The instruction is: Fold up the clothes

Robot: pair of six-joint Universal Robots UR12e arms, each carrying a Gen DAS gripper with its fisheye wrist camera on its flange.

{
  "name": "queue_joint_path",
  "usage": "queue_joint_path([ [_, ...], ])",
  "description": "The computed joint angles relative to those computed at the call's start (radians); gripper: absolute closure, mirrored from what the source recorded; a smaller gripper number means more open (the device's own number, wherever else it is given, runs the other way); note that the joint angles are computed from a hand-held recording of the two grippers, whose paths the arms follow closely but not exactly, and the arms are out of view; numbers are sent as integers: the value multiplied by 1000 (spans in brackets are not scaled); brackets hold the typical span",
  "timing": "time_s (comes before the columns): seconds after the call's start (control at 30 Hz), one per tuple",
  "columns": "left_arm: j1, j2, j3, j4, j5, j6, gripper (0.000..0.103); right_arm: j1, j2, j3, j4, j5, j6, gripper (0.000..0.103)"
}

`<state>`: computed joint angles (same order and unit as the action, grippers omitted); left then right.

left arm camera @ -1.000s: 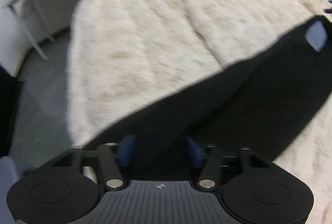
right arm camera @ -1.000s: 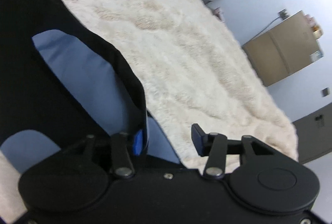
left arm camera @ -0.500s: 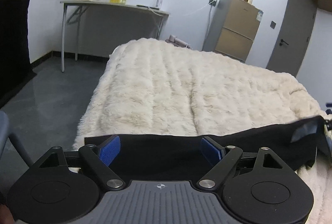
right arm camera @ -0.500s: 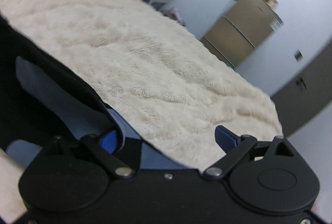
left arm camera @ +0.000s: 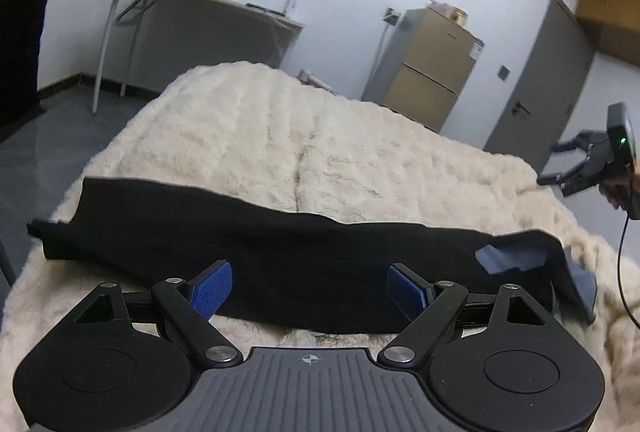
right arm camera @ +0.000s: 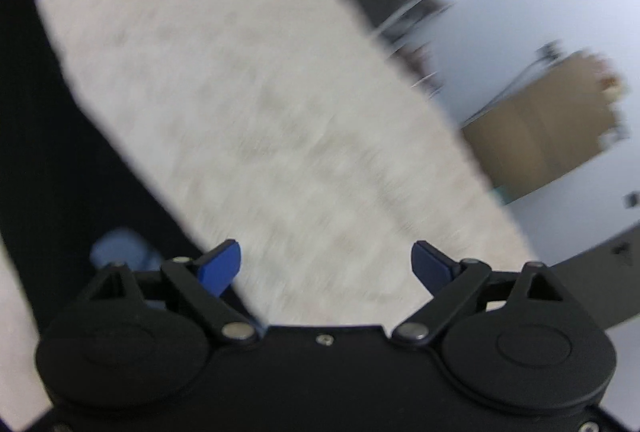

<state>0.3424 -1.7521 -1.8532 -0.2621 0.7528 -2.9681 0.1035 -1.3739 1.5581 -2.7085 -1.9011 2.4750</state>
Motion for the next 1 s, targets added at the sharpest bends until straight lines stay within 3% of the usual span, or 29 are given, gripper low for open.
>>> queue_joint_path([
  [0.2, 3, 5, 3, -85, -13, 61, 17, 30, -69, 190, -210, -122, -25, 4],
  [0.4, 14, 9, -5, -79, -52, 66, 16, 62, -148, 383, -344, -326, -38, 6],
  [0.47, 17, 9, -6, -75, -57, 61, 16, 83, -165, 440, -385, -381, -84, 5],
  [0.53, 21, 9, -9, -64, -71, 52, 15, 95, -163, 460, -392, -400, -119, 5],
  [0.67, 27, 21, -9, -128, -88, 95, 12, 110, -149, 482, -396, -411, -185, 3],
  [0.87, 23, 34, -13, -172, -88, 166, 12, 106, -115, 487, -434, -388, -381, 0],
  [1.0, 21, 37, -16, -170, -81, 177, 12, 100, -100, 484, -451, -386, -444, 0],
])
